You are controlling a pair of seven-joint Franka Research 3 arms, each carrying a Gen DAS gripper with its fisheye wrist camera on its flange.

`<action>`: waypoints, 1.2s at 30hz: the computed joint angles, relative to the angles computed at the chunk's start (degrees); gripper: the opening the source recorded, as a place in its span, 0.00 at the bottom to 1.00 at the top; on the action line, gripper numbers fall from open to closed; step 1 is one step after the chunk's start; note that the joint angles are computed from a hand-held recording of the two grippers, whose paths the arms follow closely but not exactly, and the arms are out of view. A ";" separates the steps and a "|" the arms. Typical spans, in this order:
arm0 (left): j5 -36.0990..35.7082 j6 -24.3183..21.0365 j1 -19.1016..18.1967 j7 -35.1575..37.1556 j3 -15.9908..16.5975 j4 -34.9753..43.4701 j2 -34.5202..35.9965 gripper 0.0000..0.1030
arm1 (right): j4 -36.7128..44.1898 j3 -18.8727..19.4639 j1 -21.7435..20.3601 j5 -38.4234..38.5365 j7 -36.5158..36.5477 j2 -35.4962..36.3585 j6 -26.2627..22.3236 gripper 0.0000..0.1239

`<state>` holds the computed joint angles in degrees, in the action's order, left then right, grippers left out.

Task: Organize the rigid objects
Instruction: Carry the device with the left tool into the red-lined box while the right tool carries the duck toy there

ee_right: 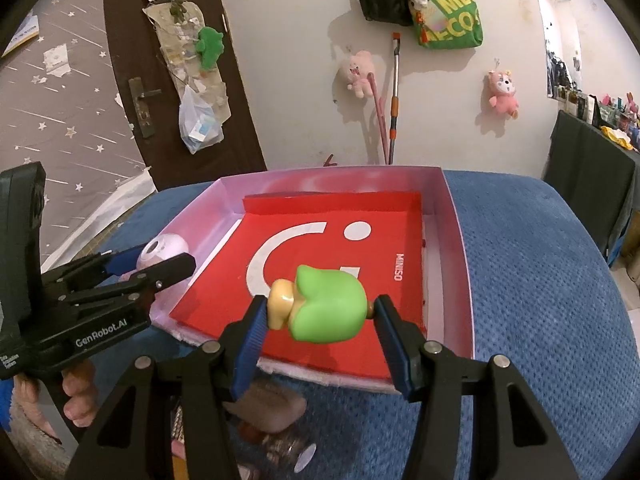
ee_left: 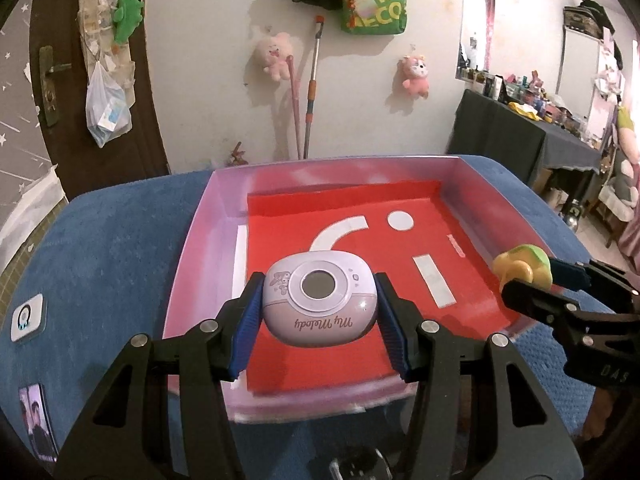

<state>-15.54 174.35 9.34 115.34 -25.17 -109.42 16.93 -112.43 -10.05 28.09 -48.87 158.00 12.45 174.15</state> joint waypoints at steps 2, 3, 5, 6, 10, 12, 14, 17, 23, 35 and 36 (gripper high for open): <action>1.61 -0.38 -1.39 -1.43 1.50 1.58 1.07 0.50 | 1.00 1.00 -0.95 2.60 -2.65 0.93 -0.41 0.46; 2.36 -0.51 -1.88 -2.06 2.00 2.49 1.79 0.50 | 1.44 1.29 -1.24 4.01 -3.96 1.41 -0.53 0.46; 3.73 -1.15 -2.47 -3.21 2.64 4.30 3.07 0.50 | 2.20 1.66 -1.67 7.13 -6.83 2.28 -0.71 0.46; 4.44 -1.55 -2.77 -3.86 2.99 5.27 3.76 0.50 | 2.57 1.60 -1.65 8.54 -8.11 2.69 -0.84 0.46; 7.02 -4.71 -4.02 -6.69 4.48 10.14 7.12 0.50 | 4.95 1.46 -1.62 14.61 -13.83 4.86 -2.02 0.46; 8.55 -6.51 -5.14 -8.41 5.79 12.71 8.89 0.50 | 6.20 1.52 -1.80 17.83 -16.76 5.99 -2.61 0.46; 10.63 -8.21 -6.74 -10.66 7.67 15.07 10.55 0.50 | 7.92 0.98 -1.49 20.34 -19.04 7.36 -3.68 0.46; 12.78 -10.74 -7.80 -12.70 8.89 17.80 12.60 0.50 | 10.56 -0.38 -0.41 22.52 -21.18 9.33 -5.40 0.46; 15.04 -14.04 -8.50 -14.68 9.69 20.78 14.74 0.50 | 15.35 0.54 -1.10 27.99 -27.11 12.68 -7.78 0.46; 16.89 -18.90 -9.79 -17.17 11.30 23.73 15.92 0.50 | 21.50 2.98 -3.01 39.40 -37.30 18.10 -11.78 0.46; 17.14 -19.30 -9.94 -17.31 11.42 24.02 16.05 0.50 | 21.67 3.04 -3.05 39.81 -37.85 18.18 -11.86 0.46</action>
<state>1.59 155.04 -0.60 98.04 -13.75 -85.40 32.98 -90.76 -7.01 25.04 -9.06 120.15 30.63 162.29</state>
